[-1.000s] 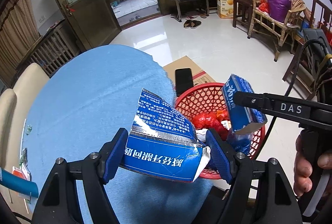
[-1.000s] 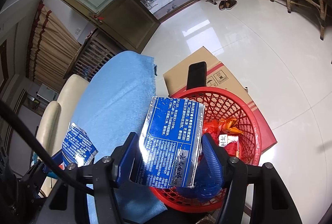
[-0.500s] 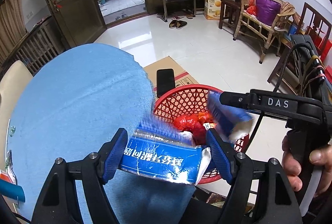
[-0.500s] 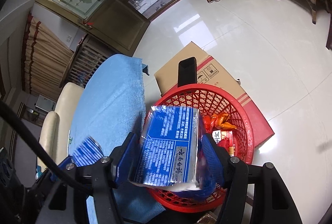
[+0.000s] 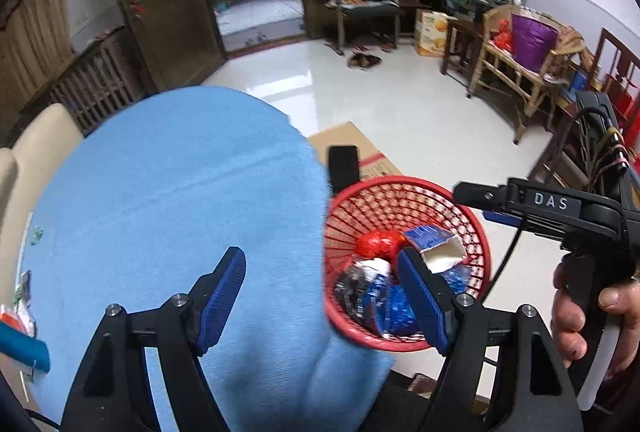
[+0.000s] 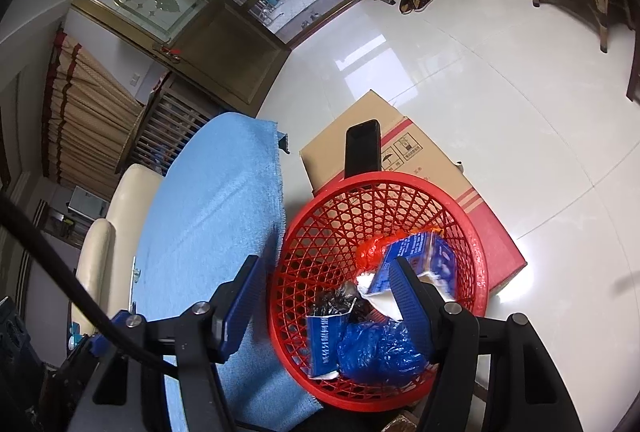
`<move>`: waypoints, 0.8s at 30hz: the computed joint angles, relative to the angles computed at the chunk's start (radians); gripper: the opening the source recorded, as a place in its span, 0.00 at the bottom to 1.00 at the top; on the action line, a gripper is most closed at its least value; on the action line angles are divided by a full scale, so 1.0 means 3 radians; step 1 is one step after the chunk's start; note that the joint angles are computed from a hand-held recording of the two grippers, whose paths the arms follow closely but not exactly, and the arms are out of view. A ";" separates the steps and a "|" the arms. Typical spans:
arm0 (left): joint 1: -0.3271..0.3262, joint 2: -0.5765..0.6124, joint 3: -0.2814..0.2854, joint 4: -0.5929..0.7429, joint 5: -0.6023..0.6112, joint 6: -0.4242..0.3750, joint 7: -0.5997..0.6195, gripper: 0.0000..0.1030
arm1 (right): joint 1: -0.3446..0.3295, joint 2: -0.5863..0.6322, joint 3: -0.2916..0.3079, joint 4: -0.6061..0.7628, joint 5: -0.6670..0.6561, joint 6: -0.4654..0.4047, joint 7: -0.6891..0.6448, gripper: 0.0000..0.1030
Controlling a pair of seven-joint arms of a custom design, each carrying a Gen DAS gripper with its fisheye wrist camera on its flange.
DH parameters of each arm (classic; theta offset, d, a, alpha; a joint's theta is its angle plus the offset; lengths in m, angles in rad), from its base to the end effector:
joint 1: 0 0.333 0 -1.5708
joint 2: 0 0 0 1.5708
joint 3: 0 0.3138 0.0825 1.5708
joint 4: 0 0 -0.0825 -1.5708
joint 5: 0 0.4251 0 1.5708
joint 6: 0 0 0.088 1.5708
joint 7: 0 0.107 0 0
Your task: Collect trash
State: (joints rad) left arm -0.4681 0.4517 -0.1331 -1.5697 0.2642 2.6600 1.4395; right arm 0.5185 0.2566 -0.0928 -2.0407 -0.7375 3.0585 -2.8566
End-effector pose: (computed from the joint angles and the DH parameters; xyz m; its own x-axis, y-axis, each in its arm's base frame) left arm 0.6345 -0.4246 0.4370 -0.5592 -0.8229 -0.1012 -0.6241 0.4981 -0.6020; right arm 0.5742 0.3215 0.3622 -0.4086 -0.6809 -0.6078 -0.6185 0.6963 -0.3642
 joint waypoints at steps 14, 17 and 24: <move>-0.0148 -0.0555 0.0506 -0.0559 0.1478 0.0353 -0.1659 0.81 | 0.0089 0.0014 0.0176 0.0404 -0.0400 -0.0581 -0.0269 0.67; -0.0074 -0.0656 0.0483 -0.0647 0.1696 0.0331 -0.1924 0.81 | 0.0108 0.0035 0.0240 0.0534 -0.0529 -0.0722 -0.0341 0.67; 0.0142 -0.0888 0.0384 -0.0843 0.2125 0.0187 -0.2465 0.82 | 0.0200 0.0201 0.0363 0.0931 -0.0644 -0.0962 -0.0703 0.67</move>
